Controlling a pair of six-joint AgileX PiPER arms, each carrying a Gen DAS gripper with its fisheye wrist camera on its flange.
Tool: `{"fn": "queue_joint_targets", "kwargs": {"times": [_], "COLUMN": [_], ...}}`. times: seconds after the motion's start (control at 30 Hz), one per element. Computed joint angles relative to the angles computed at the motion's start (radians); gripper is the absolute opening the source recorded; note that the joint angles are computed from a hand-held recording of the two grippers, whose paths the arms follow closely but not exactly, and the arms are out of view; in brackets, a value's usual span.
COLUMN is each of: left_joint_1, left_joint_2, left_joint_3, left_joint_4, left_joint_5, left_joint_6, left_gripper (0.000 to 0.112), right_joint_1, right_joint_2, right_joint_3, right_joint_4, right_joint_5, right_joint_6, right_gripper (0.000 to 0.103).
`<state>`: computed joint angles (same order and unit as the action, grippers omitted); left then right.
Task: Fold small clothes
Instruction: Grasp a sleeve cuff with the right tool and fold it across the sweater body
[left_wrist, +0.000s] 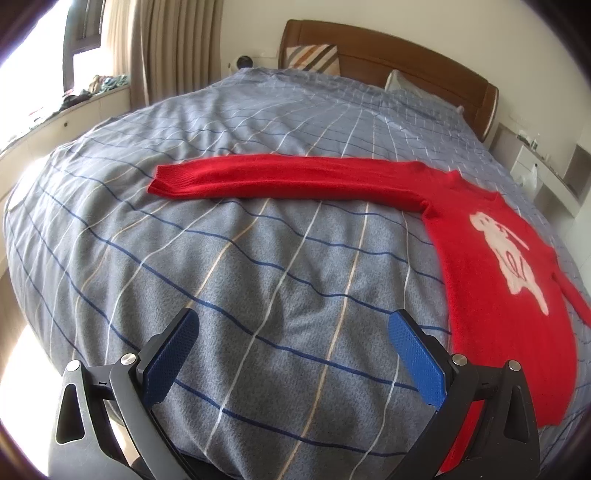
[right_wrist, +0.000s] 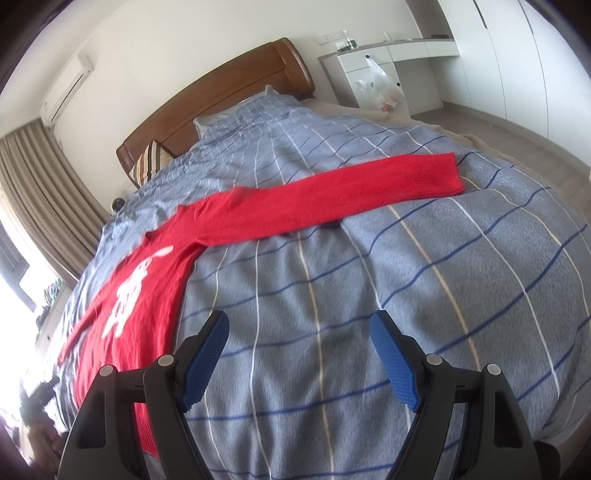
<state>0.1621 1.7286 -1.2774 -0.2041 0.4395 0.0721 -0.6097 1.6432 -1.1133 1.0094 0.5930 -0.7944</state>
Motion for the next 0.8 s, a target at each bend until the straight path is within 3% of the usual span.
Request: {"fn": "queue_joint_targets", "kwargs": {"times": [0.17, 0.2, 0.43, 0.53, 0.57, 0.6, 0.73, 0.8], "left_joint_1": [0.037, 0.044, 0.050, 0.048, 0.048, 0.049, 0.056, 0.059], "left_joint_2": [-0.013, -0.016, -0.014, -0.014, -0.013, -0.012, -0.012, -0.011], "left_joint_3": [0.021, 0.025, 0.021, 0.022, 0.021, 0.020, 0.023, 0.023], "left_joint_4": [-0.114, -0.129, -0.132, -0.132, -0.134, -0.140, -0.175, -0.195], "left_joint_5": [-0.018, -0.021, -0.015, -0.016, -0.016, -0.015, -0.016, -0.016], "left_joint_6": [0.063, 0.067, 0.051, 0.054, 0.056, 0.061, 0.084, 0.096], "left_gripper": [0.103, 0.103, 0.103, 0.103, 0.103, 0.103, 0.103, 0.103], "right_joint_1": [-0.124, -0.134, -0.125, -0.109, -0.106, -0.096, -0.029, 0.027], "right_joint_2": [0.320, 0.375, 0.502, 0.530, 0.545, 0.551, 0.497, 0.482], "right_joint_3": [-0.366, -0.423, -0.594, -0.641, -0.676, -0.704, -0.783, -0.879], "right_joint_4": [0.075, 0.082, 0.146, 0.056, -0.007, -0.076, -0.283, -0.323], "right_joint_5": [0.252, 0.271, 0.135, 0.102, 0.111, 0.114, 0.092, 0.123], "right_joint_6": [0.289, 0.344, 0.513, 0.638, 0.693, 0.742, 0.798, 0.776], "right_gripper": [0.078, 0.074, 0.063, 0.033, 0.017, 0.011, 0.008, 0.007]}}
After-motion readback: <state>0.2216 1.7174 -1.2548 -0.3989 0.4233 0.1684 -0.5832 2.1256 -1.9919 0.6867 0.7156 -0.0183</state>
